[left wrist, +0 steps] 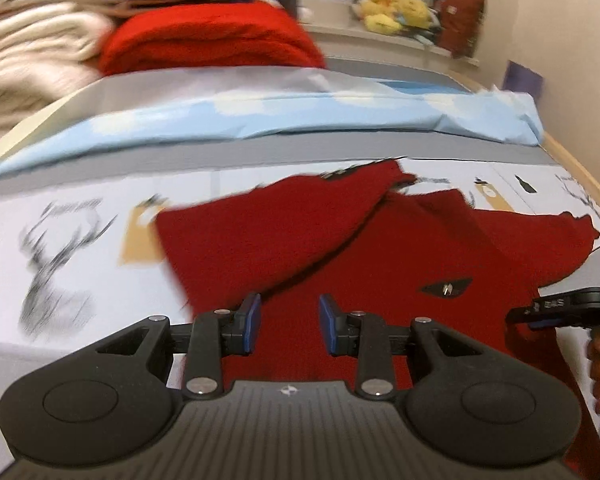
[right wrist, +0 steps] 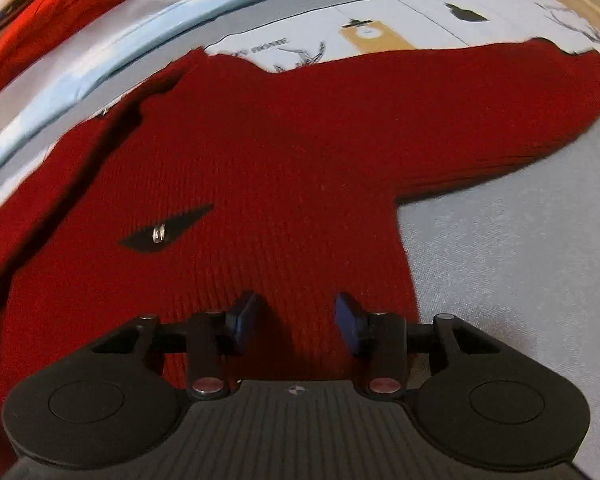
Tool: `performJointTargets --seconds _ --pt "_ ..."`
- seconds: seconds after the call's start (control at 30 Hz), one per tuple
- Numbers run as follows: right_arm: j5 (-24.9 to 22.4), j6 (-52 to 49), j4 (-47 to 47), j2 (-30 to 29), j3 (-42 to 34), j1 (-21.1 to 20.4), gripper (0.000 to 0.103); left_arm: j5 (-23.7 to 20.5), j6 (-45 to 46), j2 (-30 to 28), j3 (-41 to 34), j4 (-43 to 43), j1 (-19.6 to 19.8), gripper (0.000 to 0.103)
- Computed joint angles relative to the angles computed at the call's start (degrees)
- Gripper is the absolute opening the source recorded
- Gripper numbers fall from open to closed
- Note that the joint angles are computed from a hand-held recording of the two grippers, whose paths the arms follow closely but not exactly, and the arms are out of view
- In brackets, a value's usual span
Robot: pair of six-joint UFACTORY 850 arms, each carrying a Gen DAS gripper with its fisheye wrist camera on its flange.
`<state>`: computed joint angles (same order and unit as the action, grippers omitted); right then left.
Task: Fold small clothes
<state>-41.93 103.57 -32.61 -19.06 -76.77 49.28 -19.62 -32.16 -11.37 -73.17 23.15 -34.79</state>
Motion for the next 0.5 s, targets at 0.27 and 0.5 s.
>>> performJointTargets --seconds 0.27,0.5 --pt "1.1 1.0 2.7 1.7 0.3 -2.4 0.053 -6.1 2.0 -27.1 -29.5 1.2 -4.0 0.044" --pt "2.6 -4.9 7.1 1.1 0.1 -3.4 0.055 -12.8 5.9 -38.6 -43.8 4.6 -3.6 0.010"
